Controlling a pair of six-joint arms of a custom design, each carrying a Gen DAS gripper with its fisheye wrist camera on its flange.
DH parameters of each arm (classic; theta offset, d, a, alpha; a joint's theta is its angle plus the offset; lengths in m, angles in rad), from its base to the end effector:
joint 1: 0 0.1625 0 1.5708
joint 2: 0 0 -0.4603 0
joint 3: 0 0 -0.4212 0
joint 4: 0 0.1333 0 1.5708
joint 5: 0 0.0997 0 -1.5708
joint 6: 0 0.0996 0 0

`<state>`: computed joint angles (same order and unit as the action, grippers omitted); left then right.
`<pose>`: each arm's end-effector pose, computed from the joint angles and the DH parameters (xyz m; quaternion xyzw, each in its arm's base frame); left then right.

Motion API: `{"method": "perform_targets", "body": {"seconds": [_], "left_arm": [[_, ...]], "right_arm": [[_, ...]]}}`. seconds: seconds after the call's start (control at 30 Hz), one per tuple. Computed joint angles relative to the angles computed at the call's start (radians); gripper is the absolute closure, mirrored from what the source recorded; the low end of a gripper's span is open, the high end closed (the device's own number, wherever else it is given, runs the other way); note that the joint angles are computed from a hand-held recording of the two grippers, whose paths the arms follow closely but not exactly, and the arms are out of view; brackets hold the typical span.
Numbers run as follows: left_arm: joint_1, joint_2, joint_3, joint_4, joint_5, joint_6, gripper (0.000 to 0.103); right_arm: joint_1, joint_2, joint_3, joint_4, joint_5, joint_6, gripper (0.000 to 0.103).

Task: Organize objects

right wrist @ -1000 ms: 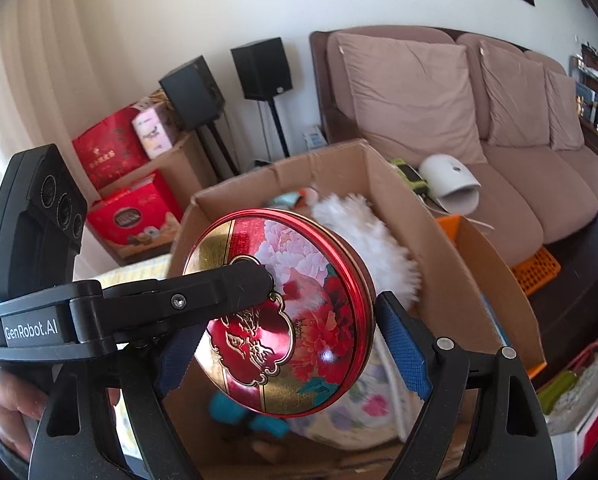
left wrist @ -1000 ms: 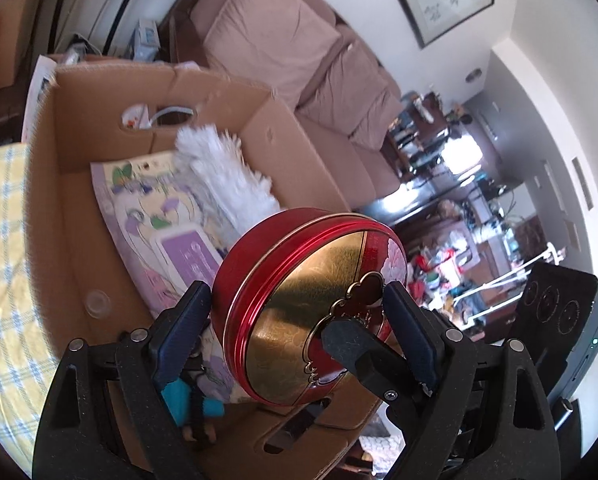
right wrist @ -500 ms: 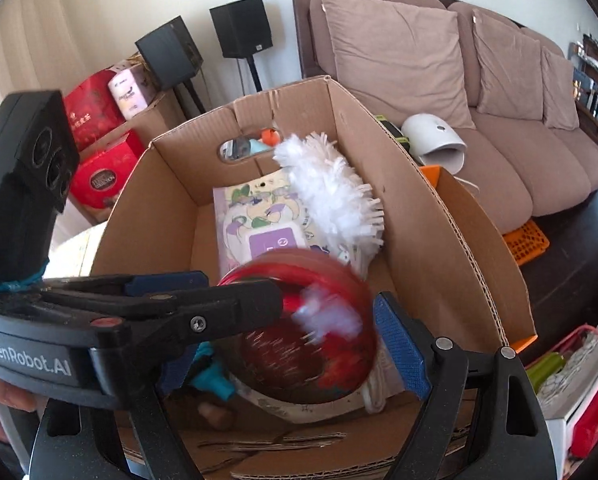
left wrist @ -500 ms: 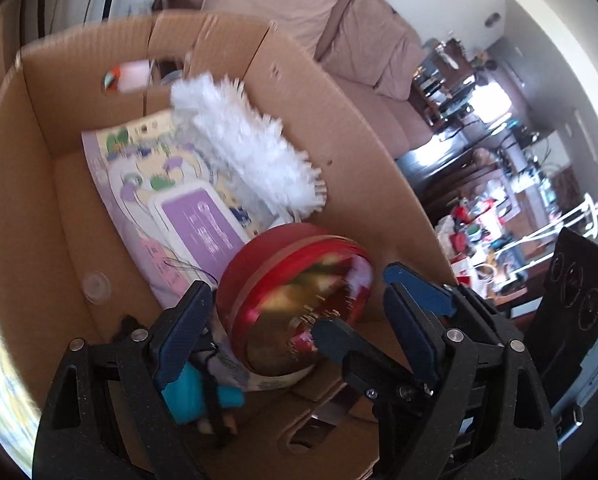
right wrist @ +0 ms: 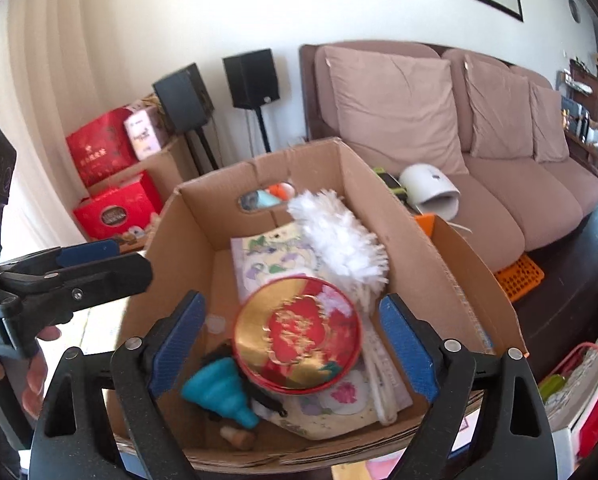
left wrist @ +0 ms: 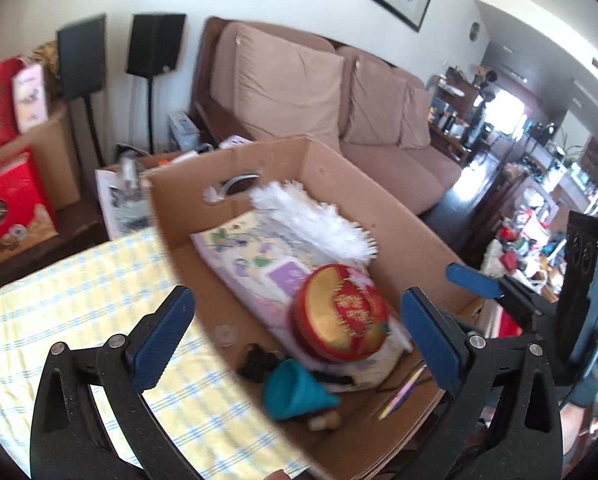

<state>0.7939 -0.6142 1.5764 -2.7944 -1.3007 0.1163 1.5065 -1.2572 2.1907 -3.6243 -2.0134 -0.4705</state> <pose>-0.4035 -0.6384 0.0152 0.4085 0.8937 -0.1655 0.0844 0.0572 -0.5218 0.3124 0.0525 -0.8331 0.4507 0.3163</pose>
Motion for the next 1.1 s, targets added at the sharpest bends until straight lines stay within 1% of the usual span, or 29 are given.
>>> {"method": "perform_targets", "body": {"seconds": [0.07,0.1,0.23,0.33,0.53,0.67,0.77,0.97,1.03,1.1], "left_arm": [[0.006,-0.024,0.027,-0.023,0.024,0.005,0.0],[0.01,-0.036,0.044,-0.04,0.032,0.008,0.0],[0.023,-0.076,0.098,-0.095,0.077,0.01,0.0],[0.031,-0.097,0.129,-0.119,0.099,0.011,0.0],[0.044,-0.145,0.186,-0.16,0.11,0.004,0.0],[0.05,-0.185,0.234,-0.197,0.113,-0.003,0.0],[0.051,-0.21,0.27,-0.238,0.131,-0.005,0.0],[0.043,-0.251,0.367,-0.372,0.221,-0.006,0.0],[0.047,-0.268,0.399,-0.4,0.235,-0.003,0.0],[0.047,-0.283,0.431,-0.421,0.264,-0.006,0.0]], "right_arm": [[0.018,0.014,0.0,-0.02,-0.011,-0.006,0.006],[0.026,0.021,0.003,-0.039,-0.013,-0.012,0.0],[0.056,0.045,0.012,-0.094,-0.018,-0.019,0.0],[0.072,0.057,0.017,-0.113,-0.019,-0.025,0.0],[0.099,0.082,0.025,-0.155,-0.031,-0.045,0.0],[0.108,0.092,0.037,-0.158,-0.025,-0.041,0.0],[0.118,0.104,0.05,-0.175,-0.024,-0.043,0.0],[0.143,0.137,0.076,-0.234,-0.033,-0.054,0.0],[0.148,0.15,0.083,-0.256,-0.033,-0.061,0.0],[0.154,0.166,0.093,-0.282,-0.035,-0.067,0.0]]}}
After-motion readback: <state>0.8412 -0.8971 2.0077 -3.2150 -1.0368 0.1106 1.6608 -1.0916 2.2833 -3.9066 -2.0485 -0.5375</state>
